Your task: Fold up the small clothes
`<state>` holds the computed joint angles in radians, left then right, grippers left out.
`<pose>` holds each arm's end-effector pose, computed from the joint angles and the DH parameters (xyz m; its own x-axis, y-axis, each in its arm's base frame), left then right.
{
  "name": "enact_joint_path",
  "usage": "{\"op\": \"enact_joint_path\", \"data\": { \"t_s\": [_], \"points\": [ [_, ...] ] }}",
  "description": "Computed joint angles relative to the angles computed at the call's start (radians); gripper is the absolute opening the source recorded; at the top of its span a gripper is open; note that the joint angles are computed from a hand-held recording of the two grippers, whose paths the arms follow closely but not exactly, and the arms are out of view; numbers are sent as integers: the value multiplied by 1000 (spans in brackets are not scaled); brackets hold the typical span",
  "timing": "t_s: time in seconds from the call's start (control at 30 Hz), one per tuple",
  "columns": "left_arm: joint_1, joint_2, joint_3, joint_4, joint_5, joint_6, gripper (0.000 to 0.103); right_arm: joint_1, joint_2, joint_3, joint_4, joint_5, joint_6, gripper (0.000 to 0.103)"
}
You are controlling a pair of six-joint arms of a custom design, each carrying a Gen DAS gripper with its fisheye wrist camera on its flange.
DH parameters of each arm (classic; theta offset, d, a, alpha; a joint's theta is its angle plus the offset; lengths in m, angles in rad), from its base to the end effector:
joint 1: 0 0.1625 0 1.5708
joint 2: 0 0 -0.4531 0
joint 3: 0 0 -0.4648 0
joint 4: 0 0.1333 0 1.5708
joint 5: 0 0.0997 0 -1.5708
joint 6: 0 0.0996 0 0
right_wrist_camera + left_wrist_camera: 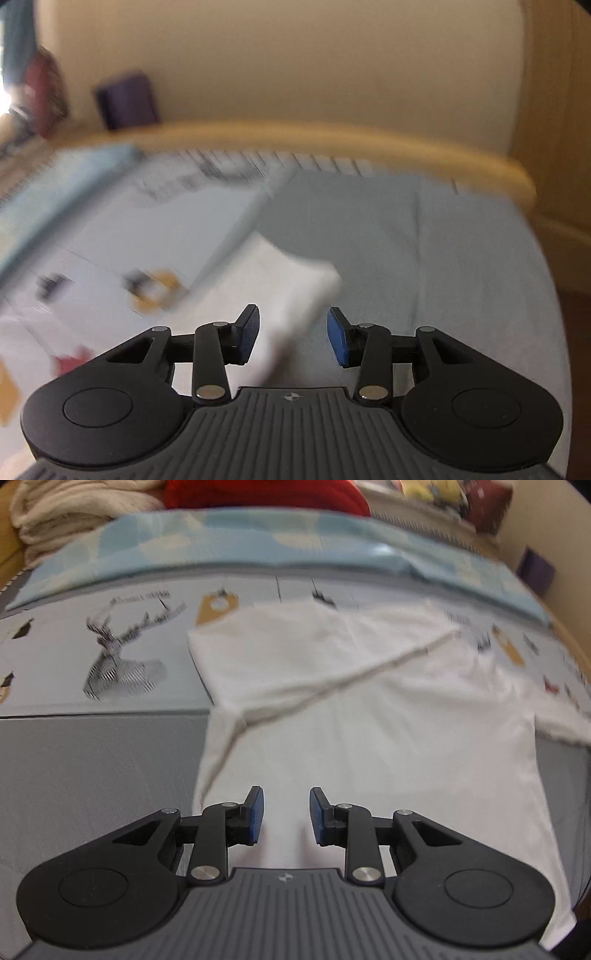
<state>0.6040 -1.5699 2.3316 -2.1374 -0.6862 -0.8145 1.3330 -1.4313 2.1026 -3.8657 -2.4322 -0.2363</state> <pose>-0.2281 -0.4130 0.2136 -0.7496 0.0111 -0.6618 0.3821 0.8236 -0.4190 -0.0585 -0.4864 0.4251 -0.4390 0.8771 0.1948 -0.1185 0.1584 -0.9802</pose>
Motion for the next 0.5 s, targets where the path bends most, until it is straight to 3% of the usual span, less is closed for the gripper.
{"op": "enact_joint_path", "data": {
  "t_s": [0.03, 0.1, 0.2, 0.33, 0.43, 0.5],
  "points": [
    [-1, -5, 2, -13, 13, -10, 30, 27, -2, 6, -41, 33, -49, 43],
    [-1, -8, 0, -32, 33, -31, 30, 73, -43, 42, 2, 123, -53, 43],
    [-8, -18, 5, -68, 64, -36, 29, 162, -144, 94, 254, 258, 63, 43],
    [-29, -24, 21, -127, 110, -10, 16, 281, -250, 150, 589, 392, 185, 42],
    [-44, -19, 30, -146, 139, 1, 15, 275, -297, 213, 749, 604, 204, 43],
    [-49, -11, 31, -163, 134, 19, 15, 276, -279, 252, 779, 625, 139, 43]
  ]
}}
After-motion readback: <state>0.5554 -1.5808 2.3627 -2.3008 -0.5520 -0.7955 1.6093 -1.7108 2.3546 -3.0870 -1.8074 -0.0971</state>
